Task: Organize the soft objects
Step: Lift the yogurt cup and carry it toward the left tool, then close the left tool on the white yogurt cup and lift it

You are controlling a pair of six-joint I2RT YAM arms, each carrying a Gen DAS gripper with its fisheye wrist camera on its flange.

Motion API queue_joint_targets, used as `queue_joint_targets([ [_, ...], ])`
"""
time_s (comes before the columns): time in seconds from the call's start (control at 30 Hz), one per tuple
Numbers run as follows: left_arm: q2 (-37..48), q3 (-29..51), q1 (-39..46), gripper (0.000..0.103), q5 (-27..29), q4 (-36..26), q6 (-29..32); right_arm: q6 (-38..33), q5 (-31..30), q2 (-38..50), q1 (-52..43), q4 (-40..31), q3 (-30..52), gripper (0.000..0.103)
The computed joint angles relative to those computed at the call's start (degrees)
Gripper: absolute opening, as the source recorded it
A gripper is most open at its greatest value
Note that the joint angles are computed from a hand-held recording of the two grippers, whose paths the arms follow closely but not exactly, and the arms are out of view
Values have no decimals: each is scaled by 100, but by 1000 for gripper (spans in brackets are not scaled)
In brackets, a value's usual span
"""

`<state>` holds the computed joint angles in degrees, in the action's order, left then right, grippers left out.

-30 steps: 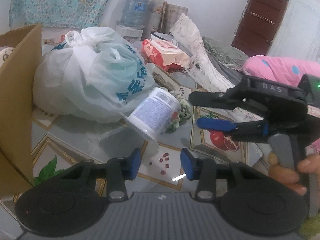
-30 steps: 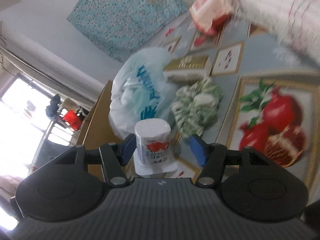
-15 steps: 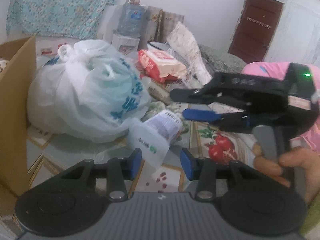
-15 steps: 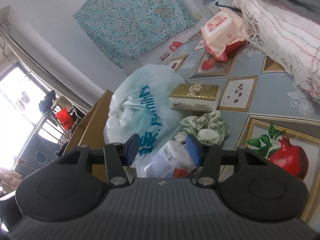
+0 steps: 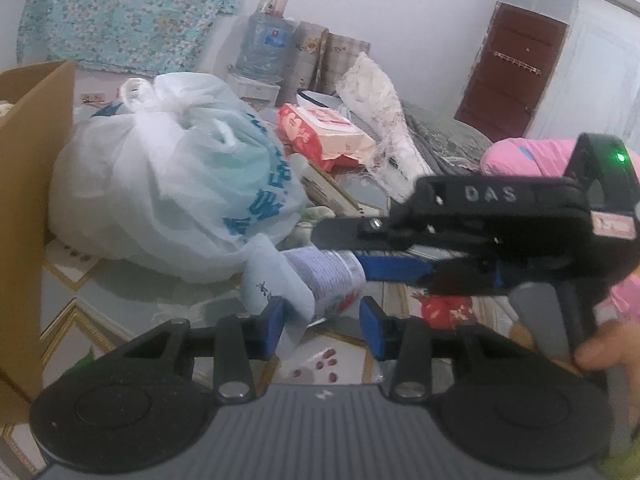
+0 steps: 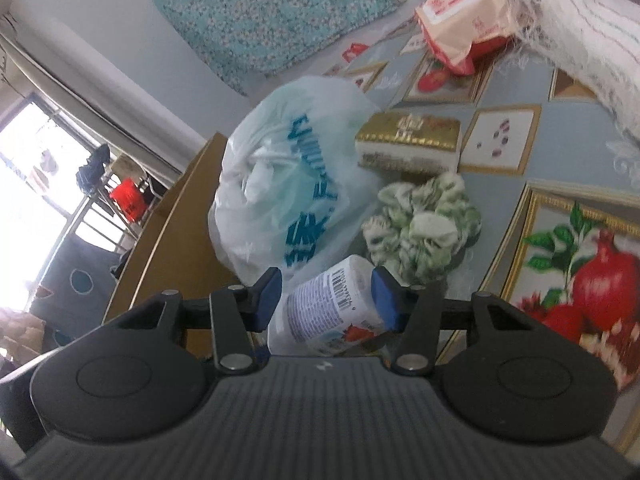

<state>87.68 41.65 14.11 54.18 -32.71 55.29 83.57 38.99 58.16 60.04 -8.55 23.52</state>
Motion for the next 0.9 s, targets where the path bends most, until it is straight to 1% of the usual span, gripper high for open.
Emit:
queue_joint_targets([
  [0.1, 71, 85, 229, 43, 24, -122, 157, 306, 13, 142, 243, 101, 15, 50],
  [0.13, 54, 92, 251, 43, -3, -113, 125, 415, 19, 176, 325, 189, -13, 50],
  [0.27, 1, 145, 397, 43, 32, -296, 271, 820, 151, 143, 600, 799, -339, 50],
  [0.37, -301, -23, 390, 43, 170, -335, 504, 1047, 318, 18, 706, 1080, -591, 50],
  [0.43, -598, -243, 359, 44, 266, -238, 645, 1245, 423, -129, 764, 1135, -761, 50],
  [0.5, -944, -484, 333, 46, 407, -144, 814, 1386, 458, -318, 780, 1357, -1025, 50],
  [0.57, -1247, -657, 193, 46, 404, -78, 907, 1540, 529, -456, 837, 1466, -1220, 51],
  [0.6, -1394, -765, 125, 48, 369, 15, 890, 1602, 562, -504, 864, 1431, -1260, 51],
  [0.67, -1783, -1082, -88, 48, 251, 475, 627, 1697, 608, -674, 904, 1496, -1421, 52],
  [0.8, -2022, -1183, -383, 49, 91, 629, 444, 1877, 771, -1122, 1017, 1589, -1773, 53],
  [0.9, -2133, -1204, -571, 49, -57, 665, 369, 2012, 873, -1511, 1088, 1461, -1960, 53],
])
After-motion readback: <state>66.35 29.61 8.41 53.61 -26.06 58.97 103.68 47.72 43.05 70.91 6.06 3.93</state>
